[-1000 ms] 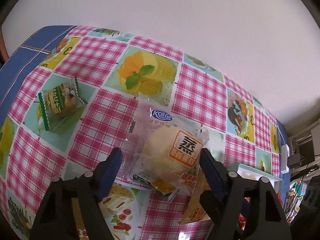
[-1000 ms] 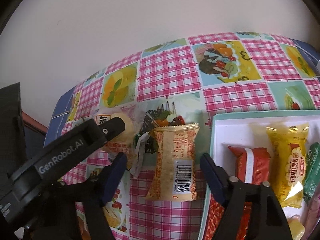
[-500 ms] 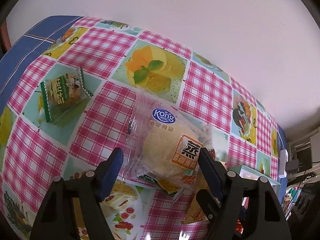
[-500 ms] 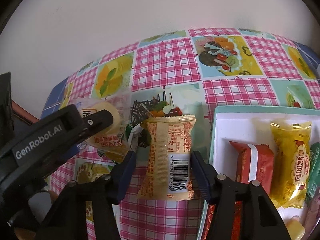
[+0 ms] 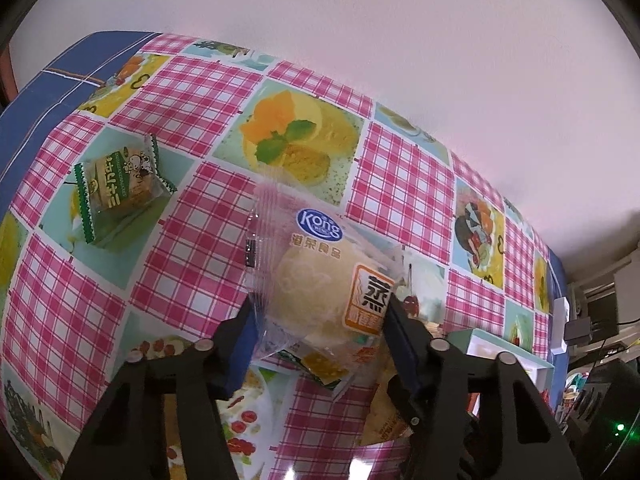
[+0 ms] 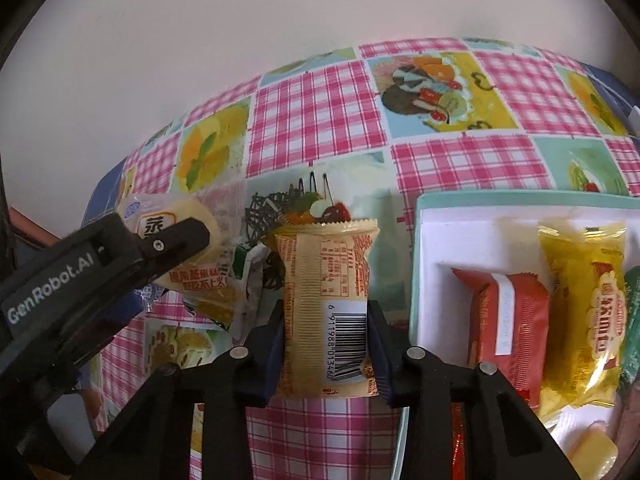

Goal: Organize snacks
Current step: 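Lift the steamed-bun packet and beige bread packet off the table with both tools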

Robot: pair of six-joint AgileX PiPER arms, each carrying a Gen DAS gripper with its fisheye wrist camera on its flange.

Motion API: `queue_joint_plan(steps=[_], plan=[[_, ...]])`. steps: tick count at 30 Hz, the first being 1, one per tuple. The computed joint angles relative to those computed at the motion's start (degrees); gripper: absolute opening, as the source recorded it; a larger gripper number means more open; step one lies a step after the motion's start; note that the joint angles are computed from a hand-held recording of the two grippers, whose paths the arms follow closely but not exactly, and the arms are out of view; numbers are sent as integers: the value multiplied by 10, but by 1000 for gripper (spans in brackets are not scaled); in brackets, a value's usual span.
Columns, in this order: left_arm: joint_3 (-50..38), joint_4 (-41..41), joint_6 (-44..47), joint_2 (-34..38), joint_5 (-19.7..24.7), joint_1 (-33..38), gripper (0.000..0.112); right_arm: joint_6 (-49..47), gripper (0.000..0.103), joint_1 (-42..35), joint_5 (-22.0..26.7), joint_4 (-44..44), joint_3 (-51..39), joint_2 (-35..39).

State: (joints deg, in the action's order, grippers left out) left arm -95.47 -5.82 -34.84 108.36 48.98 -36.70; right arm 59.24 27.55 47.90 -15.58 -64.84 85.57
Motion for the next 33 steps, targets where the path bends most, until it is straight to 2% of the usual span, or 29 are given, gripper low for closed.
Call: queue_joint_plan(steps=[6, 11, 17, 27, 33], plan=[[17, -21, 10, -28, -5, 15, 59, 17, 39, 8, 27, -23, -18, -25], [11, -7, 0, -43, 3, 10, 59, 14, 39, 15, 43, -29, -27, -19], [2, 8, -11, -42, 19, 6, 59, -6, 39, 2, 1, 6, -4, -6], [15, -7, -12, -28, 20, 20, 59, 3, 42, 15, -7, -14, -7, 17], [4, -5, -16, -19, 26, 17, 59, -2, 49, 8, -29, 1, 3, 23]])
